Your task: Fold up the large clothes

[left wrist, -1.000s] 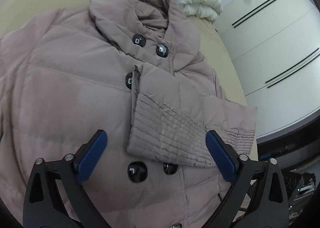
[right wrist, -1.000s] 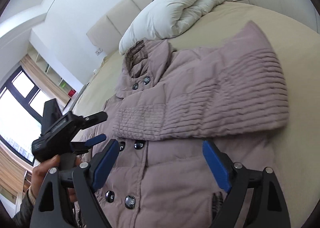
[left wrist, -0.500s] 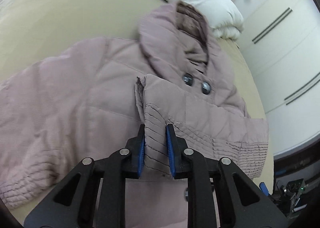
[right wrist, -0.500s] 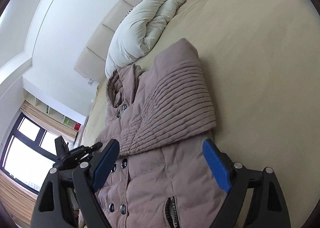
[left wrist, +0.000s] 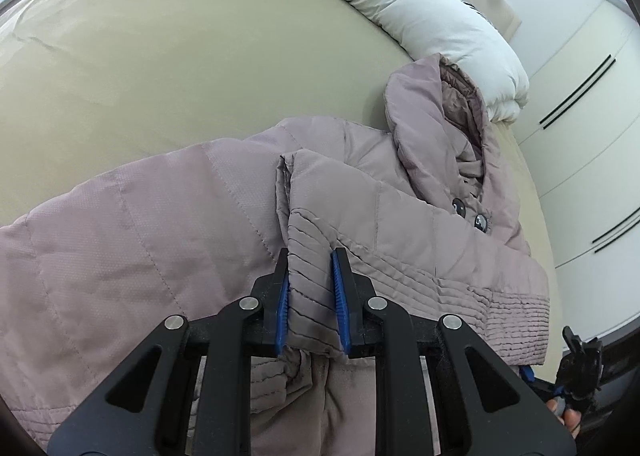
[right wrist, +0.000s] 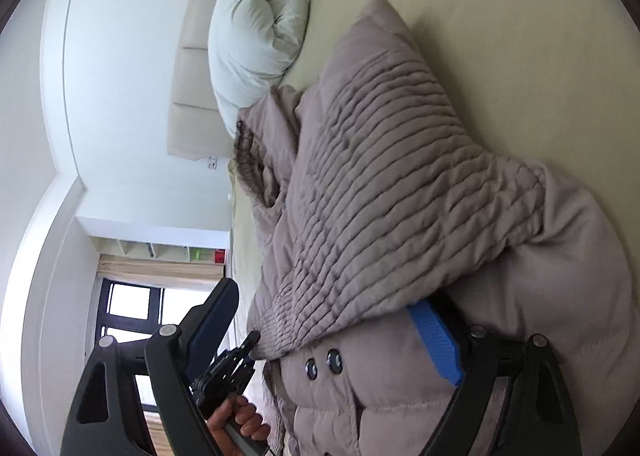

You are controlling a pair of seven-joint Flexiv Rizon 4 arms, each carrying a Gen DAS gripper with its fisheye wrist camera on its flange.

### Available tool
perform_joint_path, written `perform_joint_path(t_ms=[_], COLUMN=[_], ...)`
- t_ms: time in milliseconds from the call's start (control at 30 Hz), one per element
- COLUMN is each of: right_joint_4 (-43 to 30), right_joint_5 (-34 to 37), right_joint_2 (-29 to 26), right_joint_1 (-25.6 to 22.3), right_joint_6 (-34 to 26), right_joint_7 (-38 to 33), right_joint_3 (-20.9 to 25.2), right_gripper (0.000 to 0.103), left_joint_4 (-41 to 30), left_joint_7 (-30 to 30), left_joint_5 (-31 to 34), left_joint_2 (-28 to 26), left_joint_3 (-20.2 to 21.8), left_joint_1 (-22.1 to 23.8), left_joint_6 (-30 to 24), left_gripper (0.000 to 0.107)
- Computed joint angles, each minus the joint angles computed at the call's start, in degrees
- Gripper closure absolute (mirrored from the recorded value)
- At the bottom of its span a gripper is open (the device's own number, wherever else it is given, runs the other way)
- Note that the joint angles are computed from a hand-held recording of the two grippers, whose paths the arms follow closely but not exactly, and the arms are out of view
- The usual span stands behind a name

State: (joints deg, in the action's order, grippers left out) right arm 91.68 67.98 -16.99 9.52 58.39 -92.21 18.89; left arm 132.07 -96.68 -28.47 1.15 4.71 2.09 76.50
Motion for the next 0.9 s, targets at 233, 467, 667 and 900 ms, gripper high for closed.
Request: perform_joint_path(t_ms=[233,467,667,900], right_joint_4=[-1.3,5.1,-2.4,-8.7], right_joint_5=[8.0,0.9,-3.8,-22.1], right_joint_2=[-2.1,6.7,5.2,-9.4], right_joint_1=[-5.4,-2.9,1.7,7.8], right_joint_6=[3.3,3.4,5.7,5.8], right_joint_7=[-4.0,-2.0,-7.6,8.3], right_joint_3=[0.2,-1.6,-2.8,-7.3], right_gripper=[0.031,0.013,0.005,0.015], left_joint_4=[-0.6,-1.2,-1.3,-1.0], left_joint_7=[0.0,2.7,3.5,7.9], left_joint_5=[0.4,-1.5,-2.5,-6.9], left_joint_2=[-1.3,-2.3,-3.3,-4.4], left_joint_3=[-0.7,-1.3,-1.7,-3.2], left_joint_1=[-0.5,-0.7,-0.9,-1.0], left_joint_6=[0.0,0.2,0.8,2.9], left_gripper=[0.089,0.089,0.088,0.078])
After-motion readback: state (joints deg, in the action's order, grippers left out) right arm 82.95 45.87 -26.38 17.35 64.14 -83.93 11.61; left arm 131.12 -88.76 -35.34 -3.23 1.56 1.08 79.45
